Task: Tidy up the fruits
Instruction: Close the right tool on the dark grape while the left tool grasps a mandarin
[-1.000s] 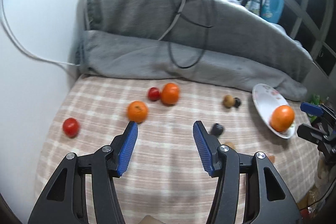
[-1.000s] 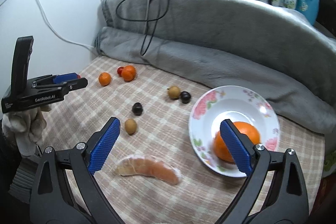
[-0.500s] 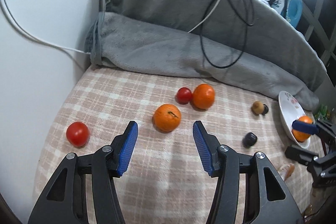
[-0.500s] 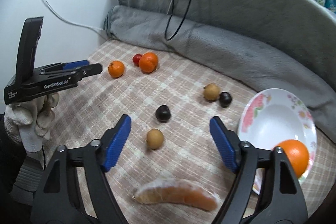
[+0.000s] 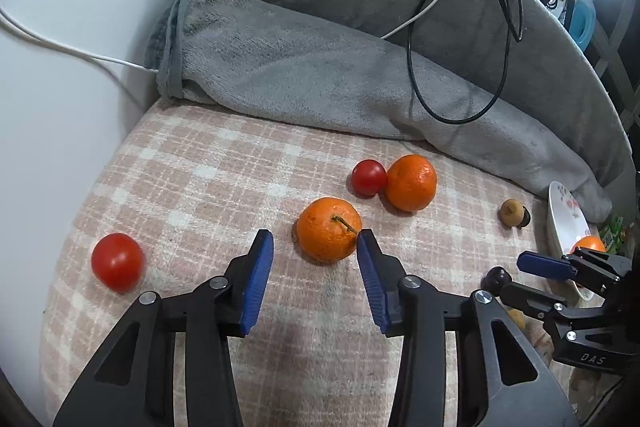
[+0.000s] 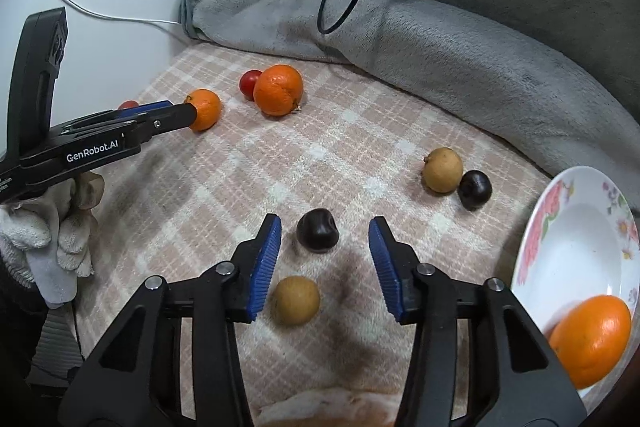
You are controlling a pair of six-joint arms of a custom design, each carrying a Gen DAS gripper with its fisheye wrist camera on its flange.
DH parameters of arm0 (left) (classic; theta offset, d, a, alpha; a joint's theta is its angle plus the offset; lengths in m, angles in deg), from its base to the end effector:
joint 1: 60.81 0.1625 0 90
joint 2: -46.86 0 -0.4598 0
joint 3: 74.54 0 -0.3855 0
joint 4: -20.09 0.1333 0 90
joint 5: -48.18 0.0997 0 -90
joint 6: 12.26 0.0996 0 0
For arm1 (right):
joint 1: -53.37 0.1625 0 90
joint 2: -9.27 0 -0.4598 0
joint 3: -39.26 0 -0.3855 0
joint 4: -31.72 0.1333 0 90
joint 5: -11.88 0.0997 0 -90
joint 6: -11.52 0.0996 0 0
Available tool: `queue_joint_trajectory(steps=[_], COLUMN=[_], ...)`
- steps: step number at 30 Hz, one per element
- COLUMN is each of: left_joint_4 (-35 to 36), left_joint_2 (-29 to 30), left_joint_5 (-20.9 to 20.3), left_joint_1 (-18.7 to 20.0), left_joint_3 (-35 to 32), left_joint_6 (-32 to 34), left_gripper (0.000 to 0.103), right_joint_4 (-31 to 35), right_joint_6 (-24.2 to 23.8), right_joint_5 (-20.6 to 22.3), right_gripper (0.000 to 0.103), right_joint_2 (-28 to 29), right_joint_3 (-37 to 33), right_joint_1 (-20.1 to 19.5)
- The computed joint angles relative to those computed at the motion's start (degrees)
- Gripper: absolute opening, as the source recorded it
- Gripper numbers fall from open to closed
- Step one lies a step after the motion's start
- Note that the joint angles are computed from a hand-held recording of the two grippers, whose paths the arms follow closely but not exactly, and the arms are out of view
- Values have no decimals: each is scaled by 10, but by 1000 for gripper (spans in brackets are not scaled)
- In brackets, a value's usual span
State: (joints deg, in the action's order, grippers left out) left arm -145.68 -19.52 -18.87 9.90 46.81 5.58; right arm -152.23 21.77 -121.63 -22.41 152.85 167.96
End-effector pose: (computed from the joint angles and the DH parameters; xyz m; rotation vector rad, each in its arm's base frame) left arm -0.0130 -0.5583 0.2178 0.7654 2.5954 -0.5032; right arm 0.2911 -0.4806 -0.0275 0.2014 -2.4184 0.5336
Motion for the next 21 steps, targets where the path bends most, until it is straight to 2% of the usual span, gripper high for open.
queue_joint_trajectory(steps=[8,10,21], left_joint_4=[20,25,32], left_joint_2=[10,15,25], left_joint_5=[-14,-11,-10], left_joint_1=[1,0,0], left_joint_3=[-14,-18,-32], left_joint_6=[-4,-4,0], left_gripper=[40,35,34], right_joint_4=[15,21,37], right_joint_6=[-7,-7,-17], right_joint_5=[7,8,7], right_gripper=[40,38,25], right_joint_2=[10,13,20], right_joint_3=[-15,-20,-31], right_joint_1=[-10,-13,-16])
